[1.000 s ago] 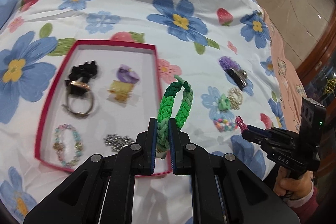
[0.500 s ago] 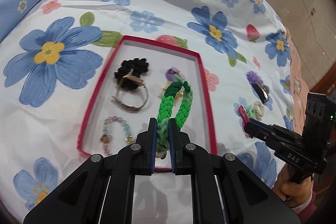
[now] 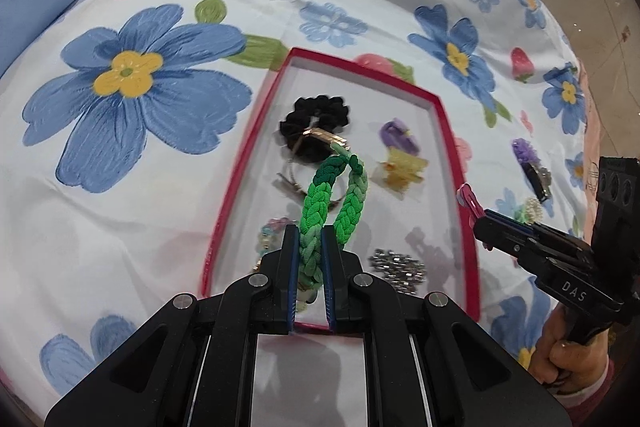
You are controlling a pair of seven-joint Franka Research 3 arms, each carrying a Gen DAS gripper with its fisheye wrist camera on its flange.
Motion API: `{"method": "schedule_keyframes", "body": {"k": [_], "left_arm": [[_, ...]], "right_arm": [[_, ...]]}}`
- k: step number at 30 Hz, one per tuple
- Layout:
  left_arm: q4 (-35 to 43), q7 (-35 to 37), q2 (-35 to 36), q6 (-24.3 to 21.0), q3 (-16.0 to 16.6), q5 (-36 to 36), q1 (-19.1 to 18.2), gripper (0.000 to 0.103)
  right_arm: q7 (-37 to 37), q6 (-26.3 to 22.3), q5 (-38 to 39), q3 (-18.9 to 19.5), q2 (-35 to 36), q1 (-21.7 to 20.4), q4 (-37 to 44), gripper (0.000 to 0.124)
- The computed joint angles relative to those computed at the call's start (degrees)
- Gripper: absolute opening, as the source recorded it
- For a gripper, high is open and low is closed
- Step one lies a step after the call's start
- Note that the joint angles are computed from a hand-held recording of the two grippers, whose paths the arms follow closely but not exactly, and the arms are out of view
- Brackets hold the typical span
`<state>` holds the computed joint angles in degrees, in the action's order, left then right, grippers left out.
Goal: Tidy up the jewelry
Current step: 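Carry the braided band and pink clip into the tray and lower them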
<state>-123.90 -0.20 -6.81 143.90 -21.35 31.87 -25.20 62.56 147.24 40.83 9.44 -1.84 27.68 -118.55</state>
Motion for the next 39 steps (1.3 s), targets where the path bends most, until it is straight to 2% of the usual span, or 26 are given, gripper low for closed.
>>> {"method": "schedule_keyframes", "body": {"k": [5,10,21,27,33,37,39], "left_arm": [[-0.6,1.1,0.6,0.5,0.7,-1.1,0.4,0.009],[0.6,3.0,2.3,-0.9,1.0,-1.9,0.4,0.009],[1.5,5.0,4.0,-1.6,1.7,-3.8,0.0,0.010],[1.4,4.5,3.9,-1.8,1.7,-3.9,-0.1,0.010],[1.2,4.7,3.8,-1.8,1.7,-4.1,0.0,0.010],[1.0,4.4,3.5,-1.9,1.7,-4.2,0.0,0.013],[1.2,4.2,3.4,-2.5,1.5,-4.1,-0.1,0.020]], "right_arm": [[2.2,-0.5,-3.2,0.4,3.6,0.1,2.6,0.016],[4.2,-1.6,-7.3,0.8,6.0,0.2,4.4,0.016],[7.0,-3.2,-14.9,1.1,8.5,0.7,7.1,0.016],[7.1,-5.2,-16.5,1.2,9.7,0.8,8.9,0.017],[7.2,-5.1,-16.7,1.3,9.8,0.8,9.0,0.016],[7.2,-5.0,-16.8,1.3,9.8,0.8,8.9,0.016],[7.2,-4.9,-16.7,1.3,9.8,0.8,8.8,0.016]]}}
